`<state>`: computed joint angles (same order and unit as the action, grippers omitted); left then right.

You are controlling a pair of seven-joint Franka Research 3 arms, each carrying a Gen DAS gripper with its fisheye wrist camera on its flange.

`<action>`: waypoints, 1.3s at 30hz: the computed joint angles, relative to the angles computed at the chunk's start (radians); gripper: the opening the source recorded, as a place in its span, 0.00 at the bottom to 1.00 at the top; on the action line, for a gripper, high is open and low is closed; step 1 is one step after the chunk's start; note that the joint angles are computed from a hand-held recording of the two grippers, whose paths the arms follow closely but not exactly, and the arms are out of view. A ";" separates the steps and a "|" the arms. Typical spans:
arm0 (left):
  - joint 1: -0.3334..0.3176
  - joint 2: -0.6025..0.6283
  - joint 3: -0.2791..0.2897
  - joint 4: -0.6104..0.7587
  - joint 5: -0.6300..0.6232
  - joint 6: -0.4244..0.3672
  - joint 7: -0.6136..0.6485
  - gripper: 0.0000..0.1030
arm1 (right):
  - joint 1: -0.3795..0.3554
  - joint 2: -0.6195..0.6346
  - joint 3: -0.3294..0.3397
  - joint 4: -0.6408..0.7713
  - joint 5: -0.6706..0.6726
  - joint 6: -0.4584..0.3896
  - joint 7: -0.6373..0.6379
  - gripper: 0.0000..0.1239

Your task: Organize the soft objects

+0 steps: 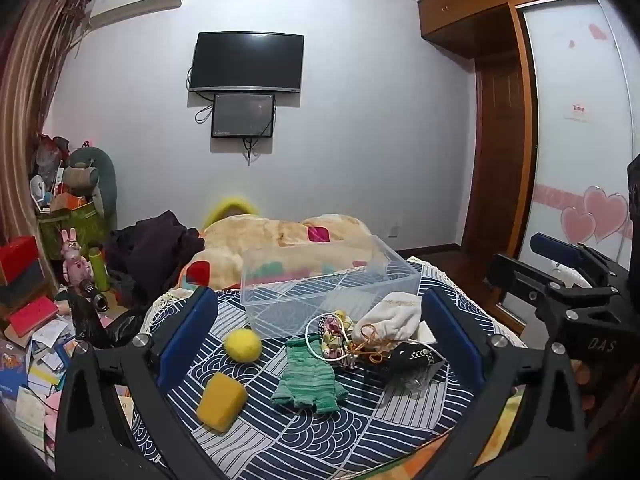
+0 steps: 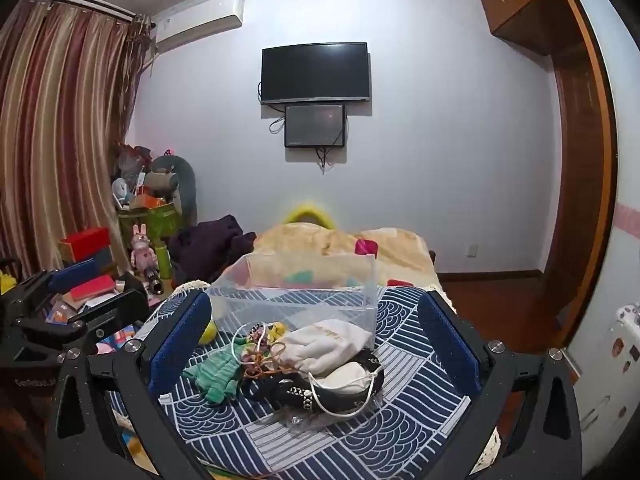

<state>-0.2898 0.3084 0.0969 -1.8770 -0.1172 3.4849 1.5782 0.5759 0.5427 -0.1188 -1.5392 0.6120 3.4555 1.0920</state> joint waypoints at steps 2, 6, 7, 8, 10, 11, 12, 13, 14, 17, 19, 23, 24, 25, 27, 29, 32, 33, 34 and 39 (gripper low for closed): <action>-0.009 -0.001 0.008 -0.001 -0.009 0.000 0.007 1.00 | -0.011 -0.001 0.016 -0.005 -0.008 0.011 0.003 0.83; 0.002 -0.002 -0.003 -0.003 -0.001 0.001 0.001 1.00 | -0.018 -0.006 0.023 -0.005 -0.008 0.008 -0.001 0.83; -0.005 -0.002 0.003 -0.004 -0.007 0.003 0.007 1.00 | -0.018 -0.006 0.023 -0.005 -0.008 0.007 -0.001 0.83; -0.004 -0.002 0.002 -0.005 -0.008 0.005 0.008 1.00 | -0.015 -0.006 0.021 -0.005 -0.007 0.007 -0.003 0.83; -0.006 -0.002 0.004 -0.006 -0.012 0.007 0.014 1.00 | -0.014 -0.008 0.021 -0.006 -0.007 0.008 -0.004 0.83; -0.011 -0.002 0.009 -0.007 -0.019 0.008 0.019 1.00 | -0.018 -0.007 0.025 -0.005 -0.010 0.007 -0.003 0.83; -0.010 -0.002 0.007 -0.008 -0.020 0.009 0.021 1.00 | -0.018 -0.008 0.025 -0.006 -0.010 0.007 -0.003 0.83; -0.008 -0.003 0.004 -0.008 -0.021 0.010 0.021 1.00 | -0.019 -0.009 0.026 -0.006 -0.011 0.007 -0.002 0.83; -0.011 -0.002 0.006 -0.007 -0.025 0.009 0.025 1.00 | -0.020 -0.008 0.027 -0.006 -0.012 0.008 -0.002 0.83; -0.013 -0.003 0.007 -0.008 -0.032 0.010 0.032 1.00 | -0.021 -0.009 0.028 -0.007 -0.013 0.007 -0.002 0.83; -0.008 -0.003 0.001 -0.008 -0.030 0.010 0.032 1.00 | -0.029 -0.011 0.039 -0.009 -0.021 0.009 0.001 0.83; -0.002 -0.003 -0.006 -0.008 -0.027 0.012 0.031 1.00 | -0.029 -0.013 0.040 -0.010 -0.023 0.010 0.002 0.83; 0.003 -0.004 -0.011 -0.008 -0.023 0.013 0.027 1.00 | -0.032 -0.012 0.043 -0.011 -0.025 0.012 0.004 0.83; 0.007 -0.003 -0.014 -0.006 -0.019 0.013 0.025 1.00 | -0.033 -0.013 0.044 -0.011 -0.026 0.012 0.004 0.83; 0.025 -0.003 -0.031 -0.007 0.001 0.018 0.013 1.00 | -0.037 -0.014 0.049 -0.011 -0.029 0.014 0.006 0.83; 0.036 -0.002 -0.041 -0.006 0.017 0.017 0.003 1.00 | -0.044 -0.012 0.056 -0.009 -0.034 0.015 0.010 0.83; 0.042 -0.004 -0.045 -0.008 0.029 0.020 -0.007 1.00 | -0.048 -0.011 0.061 -0.010 -0.036 0.022 0.013 0.83; 0.043 -0.005 -0.046 -0.009 0.032 0.020 -0.010 1.00 | -0.050 -0.011 0.063 -0.010 -0.038 0.024 0.014 0.83; 0.041 -0.005 -0.044 -0.010 0.032 0.022 -0.009 1.00 | -0.050 -0.011 0.062 -0.010 -0.036 0.024 0.014 0.83; 0.044 -0.010 -0.048 -0.016 0.035 0.027 -0.010 1.00 | -0.076 -0.014 0.090 -0.015 -0.057 0.028 0.026 0.83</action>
<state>-0.2457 0.2979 0.0489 -1.8932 -0.0824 3.5122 1.5682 0.5002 0.5291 -0.0283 -1.5545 0.5555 3.4830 1.1176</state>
